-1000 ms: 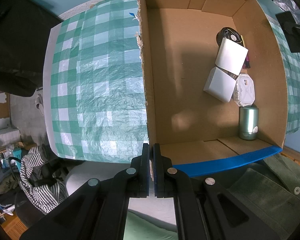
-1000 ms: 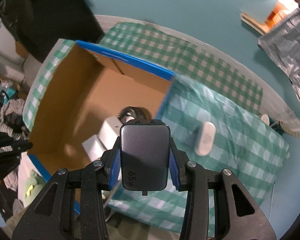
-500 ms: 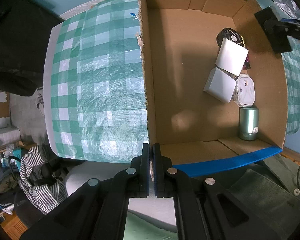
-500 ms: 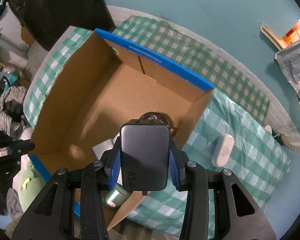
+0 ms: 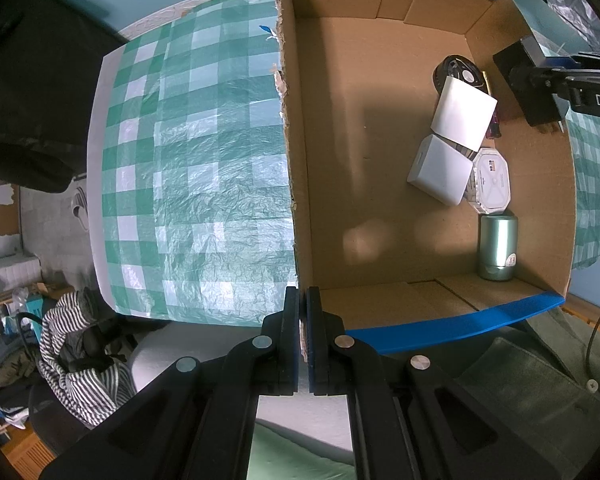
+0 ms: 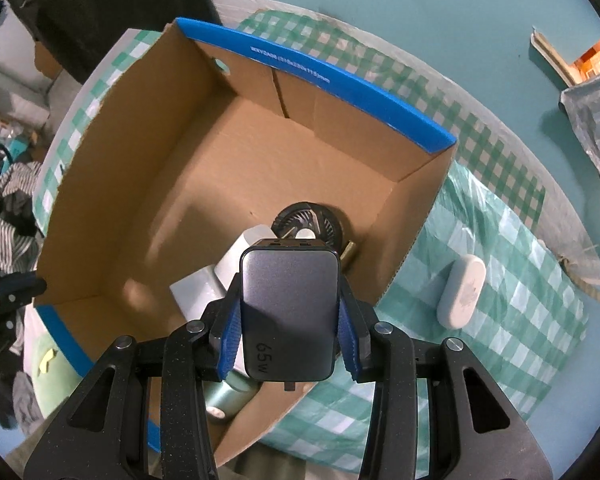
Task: Organize rigid objects
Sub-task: 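Carry the black charger into the box and release it with the right gripper, then move the right gripper back and grasp the white oval case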
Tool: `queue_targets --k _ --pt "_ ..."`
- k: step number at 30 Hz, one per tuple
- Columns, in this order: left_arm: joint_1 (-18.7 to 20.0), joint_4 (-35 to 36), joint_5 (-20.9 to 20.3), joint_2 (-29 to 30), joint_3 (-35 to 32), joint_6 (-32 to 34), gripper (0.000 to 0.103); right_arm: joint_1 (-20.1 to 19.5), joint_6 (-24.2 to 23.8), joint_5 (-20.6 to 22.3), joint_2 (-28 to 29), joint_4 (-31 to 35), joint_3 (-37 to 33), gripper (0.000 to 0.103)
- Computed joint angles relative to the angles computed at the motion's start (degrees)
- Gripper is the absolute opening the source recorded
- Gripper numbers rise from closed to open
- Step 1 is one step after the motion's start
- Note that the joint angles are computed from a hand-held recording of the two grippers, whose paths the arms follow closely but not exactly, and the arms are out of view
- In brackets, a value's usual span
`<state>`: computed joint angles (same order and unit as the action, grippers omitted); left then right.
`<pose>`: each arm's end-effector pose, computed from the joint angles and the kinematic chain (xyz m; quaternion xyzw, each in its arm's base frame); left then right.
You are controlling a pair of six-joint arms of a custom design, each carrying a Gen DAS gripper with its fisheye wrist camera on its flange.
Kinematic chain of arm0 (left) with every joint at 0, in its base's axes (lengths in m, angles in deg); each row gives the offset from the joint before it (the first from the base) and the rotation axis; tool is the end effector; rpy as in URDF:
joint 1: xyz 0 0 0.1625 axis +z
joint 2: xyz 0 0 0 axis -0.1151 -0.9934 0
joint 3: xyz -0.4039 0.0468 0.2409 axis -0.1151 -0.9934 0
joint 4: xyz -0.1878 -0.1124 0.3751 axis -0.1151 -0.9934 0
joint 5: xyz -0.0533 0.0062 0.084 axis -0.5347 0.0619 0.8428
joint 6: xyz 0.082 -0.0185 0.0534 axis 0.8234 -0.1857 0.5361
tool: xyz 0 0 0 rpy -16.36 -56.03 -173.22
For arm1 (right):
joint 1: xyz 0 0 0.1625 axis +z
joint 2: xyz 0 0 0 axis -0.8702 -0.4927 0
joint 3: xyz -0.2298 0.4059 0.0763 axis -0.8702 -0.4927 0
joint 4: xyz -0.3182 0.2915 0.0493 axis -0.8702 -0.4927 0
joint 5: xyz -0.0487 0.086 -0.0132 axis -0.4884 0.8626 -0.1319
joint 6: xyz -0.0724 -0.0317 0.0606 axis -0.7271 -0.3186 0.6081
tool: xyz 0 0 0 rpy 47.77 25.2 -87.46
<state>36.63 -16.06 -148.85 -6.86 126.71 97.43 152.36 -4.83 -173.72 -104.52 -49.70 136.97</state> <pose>-0.4465 -0.4623 -0.0210 0.6148 0.6574 0.2749 0.3381 0.0713 -0.2898 0.3646 -0.3543 -0.8471 0.2205 0.3290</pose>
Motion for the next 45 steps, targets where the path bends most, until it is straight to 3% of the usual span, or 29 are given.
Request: queue_targets --k 5,18,22,26,36,40,45 --pt "-0.01 -0.03 0.01 0.02 -0.03 -0.03 0.003 -0.50 -0.09 0.42 -0.18 -0.85 0.43 0.040" --pt "0.03 -0.23 0.25 -0.18 0.08 0.23 0.003 2.55 4.21 -3.47 -0.77 3.30 -1.35 0.040" --pt "0.02 -0.51 0.36 -0.30 0.40 0.24 0.003 3.91 5.83 -4.46 -0.91 4.34 -1.61 0.049" --pt "-0.03 -0.68 0.36 -0.41 0.67 0.55 0.003 5.01 6.85 -5.13 -1.44 5.10 -1.84 0.050" --pt "-0.17 -0.74 0.24 -0.67 0.94 0.59 0.003 7.09 11.41 -7.10 -5.96 11.20 -2.12 0.050" --pt "-0.18 -0.71 0.32 -0.67 0.91 0.58 0.003 4.95 12.26 -7.00 -10.32 13.90 -1.07 0.052" --pt "-0.25 -0.58 0.37 -0.72 0.85 0.46 0.003 -3.85 7.87 -4.55 -18.97 13.32 1.98 0.052"
